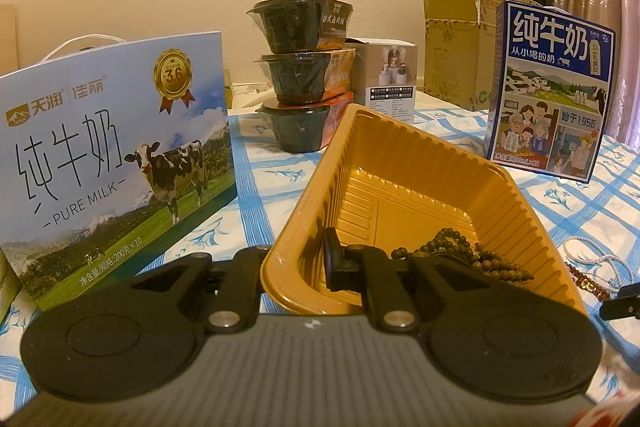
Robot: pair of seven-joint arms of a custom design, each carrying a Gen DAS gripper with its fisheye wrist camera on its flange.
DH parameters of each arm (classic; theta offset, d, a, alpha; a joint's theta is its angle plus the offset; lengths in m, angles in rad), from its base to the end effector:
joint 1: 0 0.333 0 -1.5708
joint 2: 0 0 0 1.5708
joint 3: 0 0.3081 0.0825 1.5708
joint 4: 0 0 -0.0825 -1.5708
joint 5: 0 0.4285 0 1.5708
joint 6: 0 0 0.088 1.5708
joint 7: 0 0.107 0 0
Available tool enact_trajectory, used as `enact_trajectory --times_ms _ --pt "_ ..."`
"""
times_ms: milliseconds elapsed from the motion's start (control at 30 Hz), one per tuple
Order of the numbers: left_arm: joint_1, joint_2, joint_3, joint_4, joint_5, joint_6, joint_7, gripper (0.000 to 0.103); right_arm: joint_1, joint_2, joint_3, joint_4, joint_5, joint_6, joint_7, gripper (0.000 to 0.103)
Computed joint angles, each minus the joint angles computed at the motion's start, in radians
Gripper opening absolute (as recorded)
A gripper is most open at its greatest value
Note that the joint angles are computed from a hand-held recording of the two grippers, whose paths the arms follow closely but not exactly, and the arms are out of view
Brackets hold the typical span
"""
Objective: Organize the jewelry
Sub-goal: 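Move the open right tool toward the red-brown bead bracelet on the cloth, then close the right tool on the red-brown bead bracelet and lift it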
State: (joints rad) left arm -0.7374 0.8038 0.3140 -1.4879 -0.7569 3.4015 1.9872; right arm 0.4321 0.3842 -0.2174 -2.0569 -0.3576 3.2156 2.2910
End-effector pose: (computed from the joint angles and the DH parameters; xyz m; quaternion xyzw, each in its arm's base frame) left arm 0.7125 -0.3073 0.3122 -0.5276 0.6589 -0.4129 0.3421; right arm 0.6401 0.1815 0.2973 -0.6242 0.6828 -0.2003 0.3225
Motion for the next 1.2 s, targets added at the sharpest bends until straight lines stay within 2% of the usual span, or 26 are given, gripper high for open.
enact_trajectory --times_ms 133,233,300,333,400,500,567,600,633,700,733,767,833,967,1200 --pt "0.002 0.0 -0.003 -0.001 0.003 0.003 0.001 0.012 0.032 0.025 -0.033 0.028 0.0 -0.002 0.012 0.043" --pt "0.001 -0.001 -0.002 0.0 0.0 0.002 0.002 0.012 0.09 0.05 -0.094 0.049 -0.003 0.001 0.039 0.03" --pt "0.001 -0.001 -0.002 -0.001 0.0 0.001 0.002 0.012 0.143 0.069 -0.149 0.061 -0.009 0.009 0.058 0.016" --pt "0.001 -0.001 -0.002 -0.001 0.0 0.001 0.002 0.012 0.159 0.077 -0.165 0.066 -0.012 0.016 0.058 0.013" --pt "0.005 -0.001 -0.006 -0.001 0.003 0.002 0.003 0.012 0.159 0.08 -0.161 0.064 -0.016 0.034 0.042 0.011" --pt "0.003 -0.001 -0.004 0.0 0.0 0.002 0.001 0.012 0.09 0.057 -0.072 0.042 -0.012 0.055 -0.012 0.009" --pt "0.007 -0.002 -0.009 -0.002 0.003 0.004 0.002 0.012 -0.03 0.028 0.067 0.016 -0.016 0.058 -0.063 0.008" --pt "0.008 -0.002 -0.01 -0.001 0.003 0.004 0.003 0.012 -0.064 0.017 0.11 0.004 -0.011 0.056 -0.081 0.008" --pt "0.007 -0.002 -0.009 -0.001 0.002 0.003 0.004 0.012 -0.074 0.003 0.126 -0.015 -0.005 0.061 -0.092 0.008" --pt "0.011 -0.001 -0.013 0.0 0.002 0.004 0.004 0.012 -0.14 -0.019 0.203 -0.043 0.001 0.06 -0.123 0.008" --pt "0.009 -0.001 -0.012 -0.001 0.0 0.004 0.004 0.012 -0.138 -0.028 0.203 -0.052 0.011 0.056 -0.127 0.009" --pt "0.009 -0.001 -0.012 -0.001 -0.001 0.005 0.004 0.012 -0.103 -0.033 0.168 -0.059 0.029 0.058 -0.121 0.009" --pt "0.005 0.0 -0.009 -0.002 -0.007 0.008 0.006 0.012 0.015 -0.026 0.043 -0.058 0.081 0.077 -0.091 0.01" --pt "0.004 0.001 -0.008 0.0 -0.014 0.006 0.012 0.012 0.158 0.034 -0.118 0.001 0.173 0.082 -0.055 0.011" --pt "0.01 -0.002 -0.013 0.001 -0.007 0.002 0.012 0.012 0.236 0.126 -0.211 0.097 0.206 0.067 -0.05 0.011"
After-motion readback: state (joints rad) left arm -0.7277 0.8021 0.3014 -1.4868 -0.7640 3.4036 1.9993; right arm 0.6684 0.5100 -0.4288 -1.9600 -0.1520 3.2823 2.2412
